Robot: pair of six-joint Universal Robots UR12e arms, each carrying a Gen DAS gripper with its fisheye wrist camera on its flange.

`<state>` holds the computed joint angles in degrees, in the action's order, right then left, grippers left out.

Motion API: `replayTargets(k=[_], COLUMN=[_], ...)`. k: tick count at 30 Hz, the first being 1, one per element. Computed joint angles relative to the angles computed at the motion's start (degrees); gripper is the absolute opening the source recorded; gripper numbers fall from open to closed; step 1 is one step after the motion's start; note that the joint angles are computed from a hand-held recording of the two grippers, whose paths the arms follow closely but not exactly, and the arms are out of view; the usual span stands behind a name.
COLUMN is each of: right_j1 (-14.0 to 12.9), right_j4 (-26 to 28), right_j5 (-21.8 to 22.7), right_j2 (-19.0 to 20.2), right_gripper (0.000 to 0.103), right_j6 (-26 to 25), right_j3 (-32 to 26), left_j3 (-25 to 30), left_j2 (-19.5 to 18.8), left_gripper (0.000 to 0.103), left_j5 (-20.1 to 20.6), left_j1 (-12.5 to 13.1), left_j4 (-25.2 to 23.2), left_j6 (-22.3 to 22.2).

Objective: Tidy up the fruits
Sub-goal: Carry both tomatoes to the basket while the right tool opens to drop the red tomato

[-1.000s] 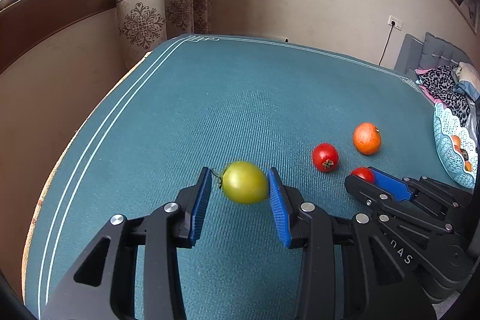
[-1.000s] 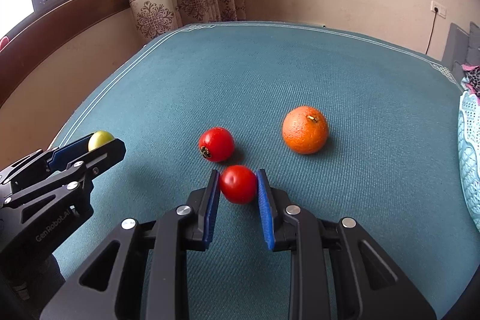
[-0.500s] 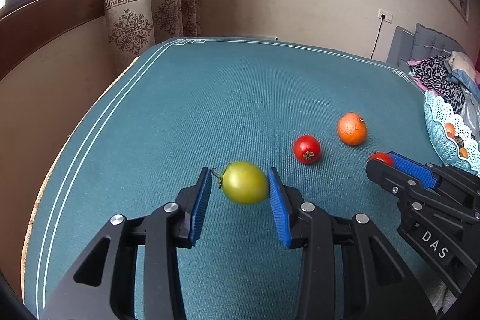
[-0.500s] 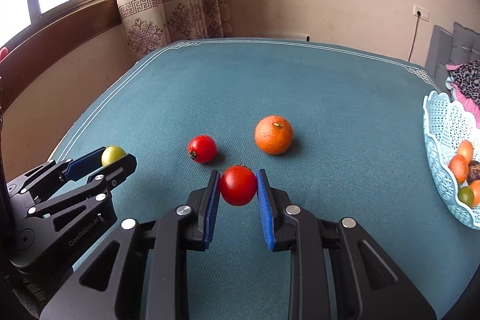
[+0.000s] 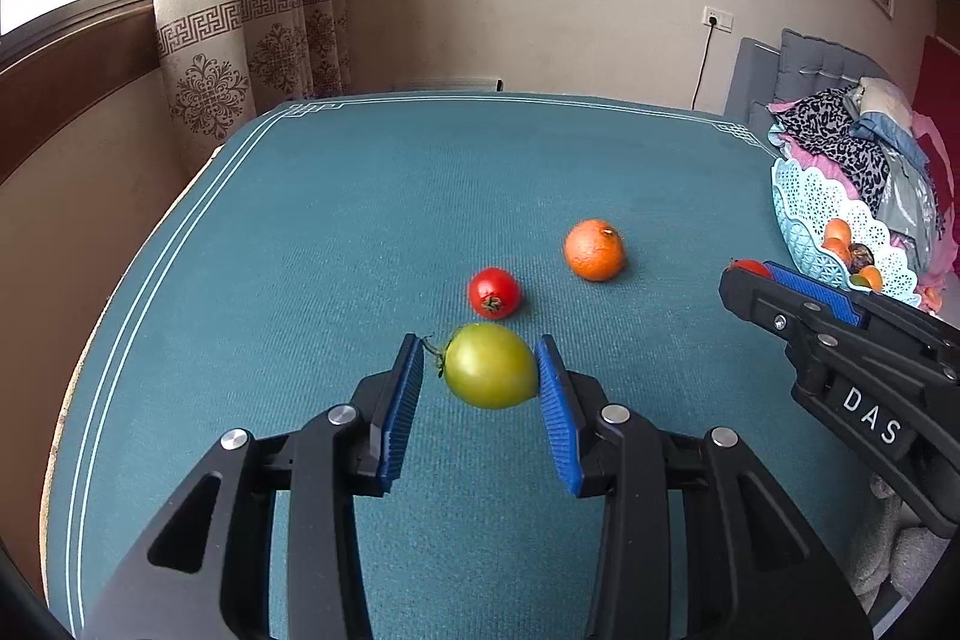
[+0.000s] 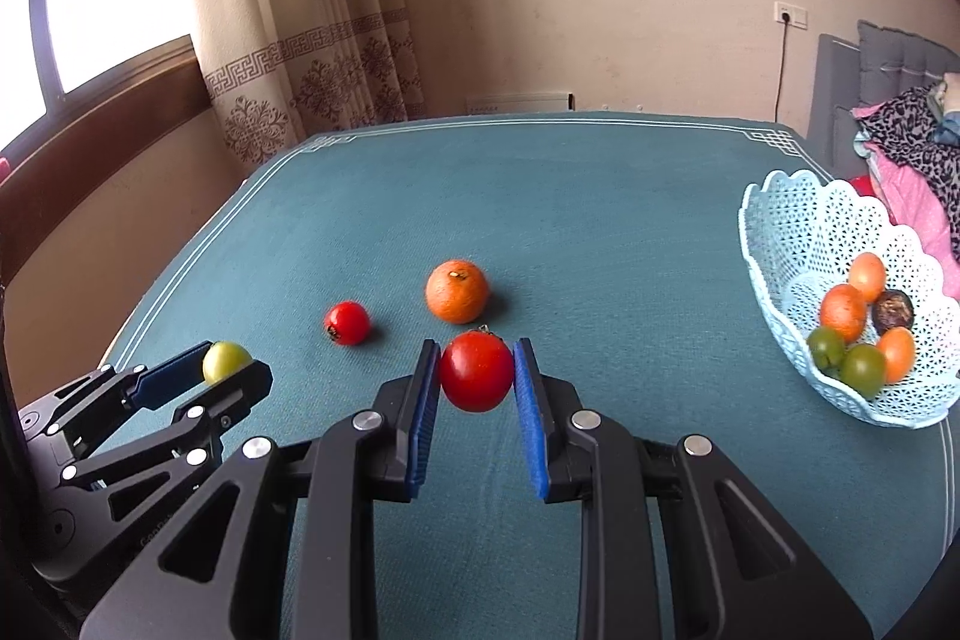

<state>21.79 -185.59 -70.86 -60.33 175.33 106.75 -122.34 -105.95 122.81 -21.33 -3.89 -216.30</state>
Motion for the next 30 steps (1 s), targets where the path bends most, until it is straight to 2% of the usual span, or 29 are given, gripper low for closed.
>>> replayTargets(k=[15, 30], right_j1=[-5.2, -10.5], right_j4=[-5.9, -10.0], right_j5=[2.2, 1.4], right_j2=[-1.7, -1.5], right_gripper=[0.025, 0.025], right_j6=[5.1, 10.1], right_j3=[2.9, 3.3], left_j3=[6.4, 13.4], left_j2=[-3.1, -7.0], left_gripper=[0.039, 0.039], left_j5=[1.5, 1.5], left_j1=[-4.2, -6.8], left_j4=[-2.0, -3.4], left_j6=[5.4, 10.8])
